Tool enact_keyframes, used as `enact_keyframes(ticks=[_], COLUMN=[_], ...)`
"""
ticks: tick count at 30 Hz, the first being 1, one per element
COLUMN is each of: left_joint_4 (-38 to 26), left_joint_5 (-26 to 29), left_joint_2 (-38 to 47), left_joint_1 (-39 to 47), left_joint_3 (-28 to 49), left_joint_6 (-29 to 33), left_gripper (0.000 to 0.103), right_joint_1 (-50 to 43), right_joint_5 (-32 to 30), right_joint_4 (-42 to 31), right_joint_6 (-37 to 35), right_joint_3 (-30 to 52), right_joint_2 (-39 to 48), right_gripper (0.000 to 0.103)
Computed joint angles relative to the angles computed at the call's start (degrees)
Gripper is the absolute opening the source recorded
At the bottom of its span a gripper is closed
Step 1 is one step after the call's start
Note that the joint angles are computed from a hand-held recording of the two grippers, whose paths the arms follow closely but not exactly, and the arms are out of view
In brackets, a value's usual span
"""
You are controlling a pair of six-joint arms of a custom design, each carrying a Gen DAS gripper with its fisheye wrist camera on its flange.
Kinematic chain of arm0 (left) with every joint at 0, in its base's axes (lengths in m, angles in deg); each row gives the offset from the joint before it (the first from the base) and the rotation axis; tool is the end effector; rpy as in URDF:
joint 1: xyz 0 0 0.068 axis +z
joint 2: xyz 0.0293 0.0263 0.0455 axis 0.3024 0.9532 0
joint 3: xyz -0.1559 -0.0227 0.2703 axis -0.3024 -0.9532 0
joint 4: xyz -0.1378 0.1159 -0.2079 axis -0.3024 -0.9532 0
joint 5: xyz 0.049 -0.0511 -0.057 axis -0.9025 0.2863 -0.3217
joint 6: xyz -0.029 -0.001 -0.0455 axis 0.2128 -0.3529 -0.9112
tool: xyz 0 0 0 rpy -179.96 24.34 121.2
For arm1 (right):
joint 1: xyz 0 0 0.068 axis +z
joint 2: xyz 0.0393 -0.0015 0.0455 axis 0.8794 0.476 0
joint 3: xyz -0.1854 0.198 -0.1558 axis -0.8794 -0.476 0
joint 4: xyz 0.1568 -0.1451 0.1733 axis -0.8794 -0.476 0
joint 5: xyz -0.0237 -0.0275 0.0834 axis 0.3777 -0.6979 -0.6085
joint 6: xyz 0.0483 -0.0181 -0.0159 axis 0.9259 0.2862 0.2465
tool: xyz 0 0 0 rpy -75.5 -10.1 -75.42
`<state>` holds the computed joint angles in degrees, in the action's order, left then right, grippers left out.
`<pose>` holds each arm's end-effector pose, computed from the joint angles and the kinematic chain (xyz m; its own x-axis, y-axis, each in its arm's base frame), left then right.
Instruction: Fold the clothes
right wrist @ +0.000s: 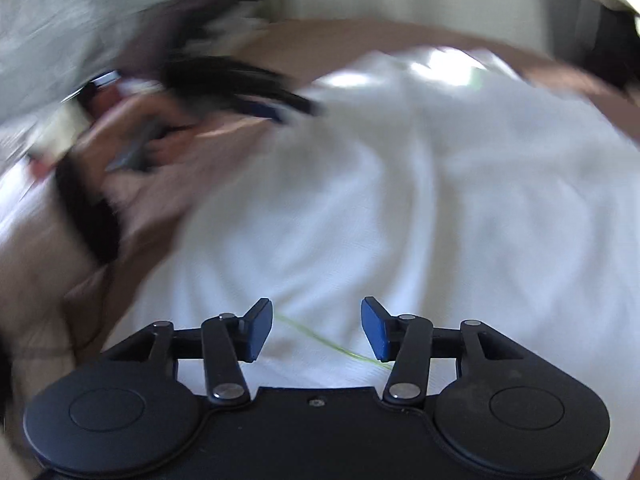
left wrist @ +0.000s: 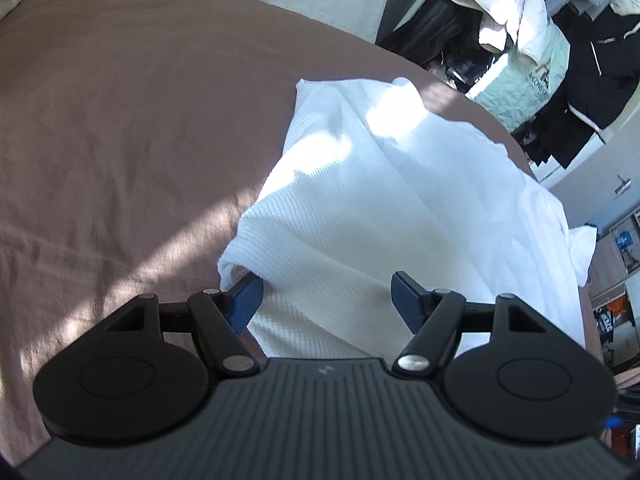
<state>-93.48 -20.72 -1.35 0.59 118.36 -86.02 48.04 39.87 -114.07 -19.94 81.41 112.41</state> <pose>0.2040 -0.0592 0.2615 -0.6292 -0.5749 -0.5231 -0.3403 0.8088 -0.4795 0.2319 -0.0364 0.3557 -0.5509 -0.6829 -0.4798 -0.8299 0.5086 0.2293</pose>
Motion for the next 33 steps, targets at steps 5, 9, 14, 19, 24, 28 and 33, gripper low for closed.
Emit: enact_keyframes(ticks=[5, 9, 14, 19, 24, 28, 33], left_joint_4=[-0.06, 0.51, 1.23, 1.53, 3.14, 1.34, -0.16], left_joint_5=[-0.97, -1.9, -4.28, -7.42, -5.0, -11.12, -14.41], left_joint_2=[-0.27, -0.47, -2.44, -2.52, -2.6, -2.1, 5.41], left_joint_1=[0.36, 0.36, -0.86, -3.29, -4.29, -9.0, -6.84], left_joint_3=[0.11, -0.3, -1.23, -0.8, -0.53, 2.23, 11.33], left_joint_6=[0.57, 0.14, -0.31, 0.71, 0.01, -2.04, 6.0], left_gripper=[0.07, 0.07, 0.07, 0.07, 0.07, 0.07, 0.084], right_joint_1=[-2.06, -0.79, 6.23, 9.18, 8.86, 6.74, 5.38], right_joint_5=[2.97, 1.65, 8.2, 13.34, 19.32, 18.14, 13.7], right_joint_4=[7.16, 11.65, 28.47, 44.4, 56.9, 56.43, 58.24], right_joint_6=[15.19, 17.08, 25.69, 29.56, 24.89, 25.45, 25.61], right_joint_3=[-4.97, -9.76, -10.36, -6.27, -5.36, -4.54, -3.43], right_joint_2=[5.68, 4.64, -6.69, -6.98, 1.12, 6.82, 10.01], right_gripper=[0.055, 0.003, 0.004, 0.004, 0.004, 0.004, 0.004])
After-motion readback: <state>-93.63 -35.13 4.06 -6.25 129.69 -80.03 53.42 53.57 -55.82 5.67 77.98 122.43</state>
